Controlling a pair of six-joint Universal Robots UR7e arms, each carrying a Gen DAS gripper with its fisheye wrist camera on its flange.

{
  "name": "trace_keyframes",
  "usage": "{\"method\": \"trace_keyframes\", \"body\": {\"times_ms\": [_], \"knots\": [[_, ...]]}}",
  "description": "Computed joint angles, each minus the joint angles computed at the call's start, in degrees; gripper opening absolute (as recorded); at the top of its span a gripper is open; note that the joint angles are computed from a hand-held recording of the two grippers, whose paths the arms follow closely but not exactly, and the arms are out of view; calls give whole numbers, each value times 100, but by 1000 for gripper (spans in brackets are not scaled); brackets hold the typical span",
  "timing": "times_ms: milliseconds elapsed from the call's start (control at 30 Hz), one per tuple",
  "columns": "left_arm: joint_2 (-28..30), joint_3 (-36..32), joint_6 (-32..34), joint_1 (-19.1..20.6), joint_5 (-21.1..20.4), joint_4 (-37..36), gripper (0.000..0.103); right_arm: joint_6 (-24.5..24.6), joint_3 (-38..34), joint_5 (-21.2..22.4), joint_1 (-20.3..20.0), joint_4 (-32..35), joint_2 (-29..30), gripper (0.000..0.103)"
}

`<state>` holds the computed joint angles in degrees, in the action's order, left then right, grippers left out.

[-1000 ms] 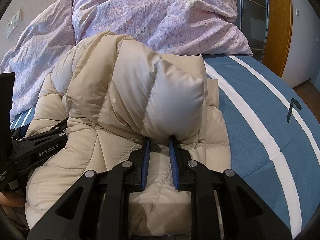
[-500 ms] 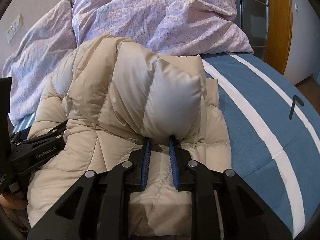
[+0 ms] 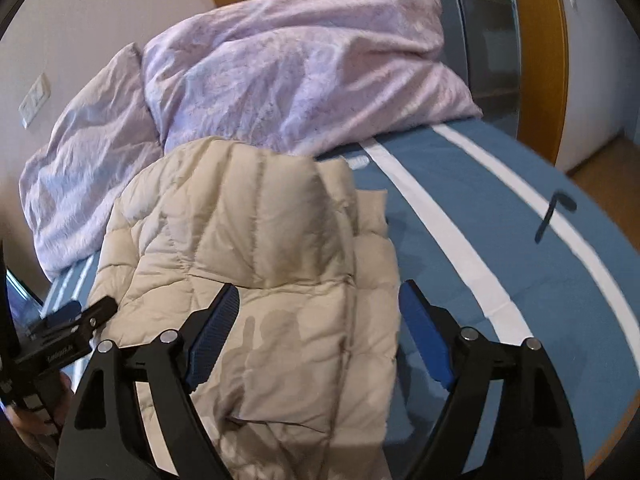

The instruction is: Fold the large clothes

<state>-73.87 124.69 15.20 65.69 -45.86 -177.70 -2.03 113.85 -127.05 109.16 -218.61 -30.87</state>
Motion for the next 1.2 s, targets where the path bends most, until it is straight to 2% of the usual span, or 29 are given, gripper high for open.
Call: {"method": "trace_keyframes", "body": {"times_ms": [167,267,433,600,767,867,900,933,1000,1033,1100,1200], "knots": [[-52,19,-190,54,-80,214,101,751,179,674,-364,698,-351,89],[-12,64,-180,67,-88,115,101,965,149,910,-491,1079,-425,90],[42,118,-71,84,-101,-59,101,1229,247,1333,-730,1186,-507,97],[109,118,-49,114,-159,-127,101,1304,290,1658,-920,1317,-543,100],[126,116,-80,150,-247,-121,101,1131,285,1872,-985,1206,-503,99],[61,83,-194,188,-343,26,101,1086,276,2257,-1085,1263,-513,83],[38,64,-242,197,-367,88,101,1097,266,2352,-1110,1272,-511,73],[-1,44,-296,212,-407,162,101,1108,254,2578,-1174,1322,-516,68],[-85,12,-381,234,-465,289,101,1166,274,3016,-1308,1293,-511,50],[-125,2,-410,242,-495,343,101,1167,293,3137,-1343,1254,-508,45],[-216,-10,-461,249,-540,428,101,1148,316,3264,-1367,1150,-501,32],[-330,-44,-540,260,-583,526,101,1199,348,3310,-1370,1014,-513,23]]}}
